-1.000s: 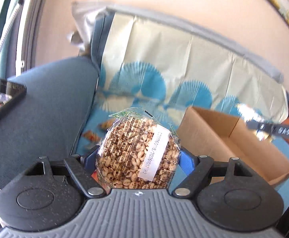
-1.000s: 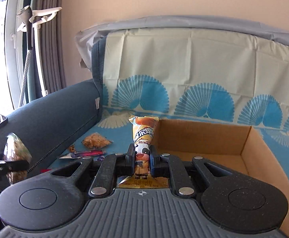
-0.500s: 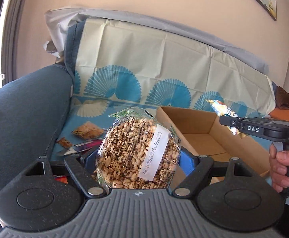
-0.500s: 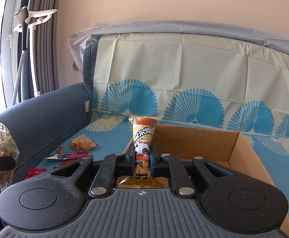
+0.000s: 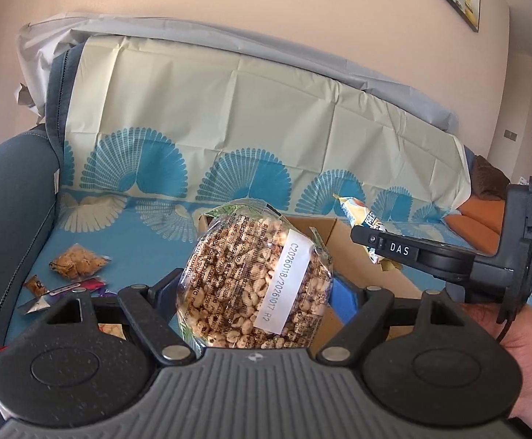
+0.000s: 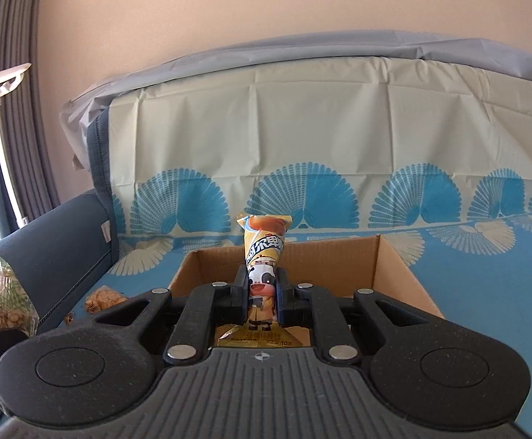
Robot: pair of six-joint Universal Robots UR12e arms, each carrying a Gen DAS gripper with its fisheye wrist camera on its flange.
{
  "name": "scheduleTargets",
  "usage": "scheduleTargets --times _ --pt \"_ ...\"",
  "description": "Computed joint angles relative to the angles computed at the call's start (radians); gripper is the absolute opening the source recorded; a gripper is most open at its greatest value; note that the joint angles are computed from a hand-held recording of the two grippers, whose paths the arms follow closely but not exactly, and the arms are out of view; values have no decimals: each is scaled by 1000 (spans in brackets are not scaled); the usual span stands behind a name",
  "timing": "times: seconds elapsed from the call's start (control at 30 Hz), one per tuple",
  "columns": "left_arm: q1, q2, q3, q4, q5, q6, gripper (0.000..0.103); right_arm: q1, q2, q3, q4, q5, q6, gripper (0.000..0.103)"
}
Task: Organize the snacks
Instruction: 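Lift the peanut cake bag with the left gripper while the right carries the wafer over the box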
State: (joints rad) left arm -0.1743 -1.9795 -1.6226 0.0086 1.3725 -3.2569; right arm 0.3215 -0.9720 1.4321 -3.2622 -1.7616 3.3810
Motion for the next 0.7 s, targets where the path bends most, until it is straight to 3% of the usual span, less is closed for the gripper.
scheduleTargets --times 0.17,0.43,0.7 --pt "-16 -30 63 -68 -30 -34 85 -2 0 0 14 -109 31 14" --pt "-53 -69 138 -111 -24 2 85 -12 -9 17 6 -138 62 14" --pt "-76 -102 205 -151 5 -14 85 -17 -15 28 2 -163 87 14"
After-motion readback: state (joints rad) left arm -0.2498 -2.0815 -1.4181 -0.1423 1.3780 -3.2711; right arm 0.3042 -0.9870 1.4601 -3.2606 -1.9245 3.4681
